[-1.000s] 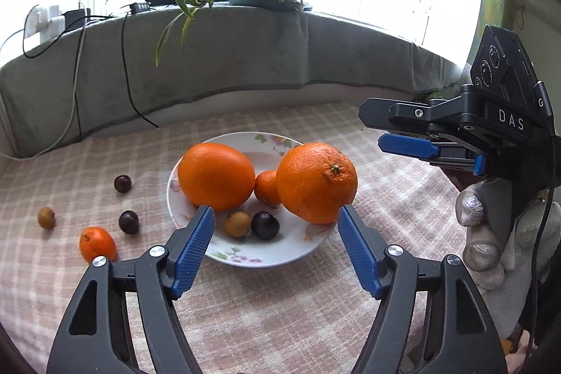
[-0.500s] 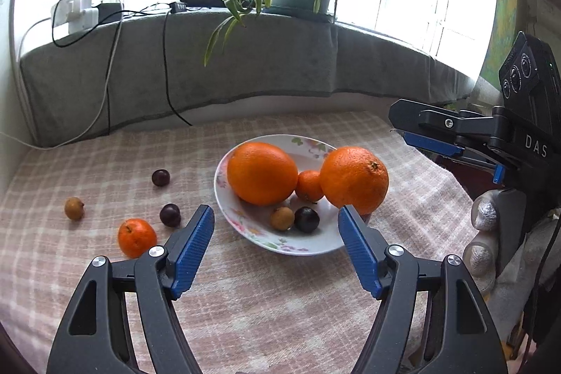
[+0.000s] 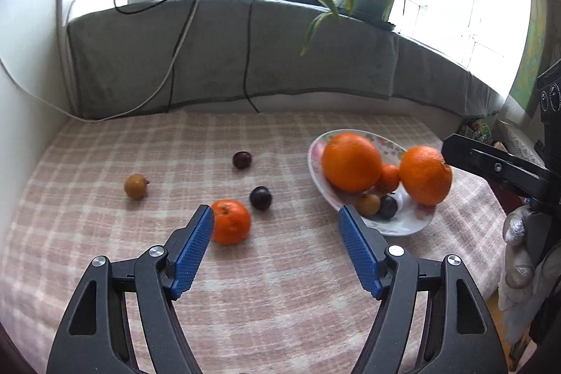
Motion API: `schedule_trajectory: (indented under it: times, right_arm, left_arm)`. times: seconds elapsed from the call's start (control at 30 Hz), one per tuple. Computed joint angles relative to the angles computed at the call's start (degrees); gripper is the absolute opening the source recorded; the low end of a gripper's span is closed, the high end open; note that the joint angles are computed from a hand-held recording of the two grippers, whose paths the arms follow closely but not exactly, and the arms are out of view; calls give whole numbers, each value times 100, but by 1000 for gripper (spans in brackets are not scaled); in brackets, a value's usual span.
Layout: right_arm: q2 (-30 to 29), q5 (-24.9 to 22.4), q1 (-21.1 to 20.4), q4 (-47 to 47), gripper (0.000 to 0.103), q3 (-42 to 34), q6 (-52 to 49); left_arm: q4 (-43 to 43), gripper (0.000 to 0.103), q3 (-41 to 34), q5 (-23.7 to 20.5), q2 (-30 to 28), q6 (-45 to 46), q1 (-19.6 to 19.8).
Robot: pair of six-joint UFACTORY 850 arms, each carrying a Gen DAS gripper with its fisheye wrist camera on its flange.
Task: Organize fruits
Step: 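Move both tools back toward the kiwi and tangerine on the table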
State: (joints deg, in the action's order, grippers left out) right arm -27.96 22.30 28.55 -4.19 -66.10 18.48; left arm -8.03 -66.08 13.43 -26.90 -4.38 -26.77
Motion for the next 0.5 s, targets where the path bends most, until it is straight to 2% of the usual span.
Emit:
schedule_trajectory:
  times: [0.1,0.23,0.33,0.4,0.5]
  right_arm:
    - [-154,-121,71,-406,83,-181,304]
    - [-379,-321,193,-582,83,-442,331]
    - [-509,-401,270,-731,83,-596,394]
    - [-589,-449,314,-912,83,-702,526]
    - [-727,-603,384,-1169,78,-894,683]
  left_arm:
    - [-16,73,111,-39,38,-62,208]
    - [-535,73,219,-43,85,468,410]
    - [-182,73,226,-83,77,86,575]
    - [-249,72,210,-93,60,160,644]
    - [58,69,149,-139,12,-181,752]
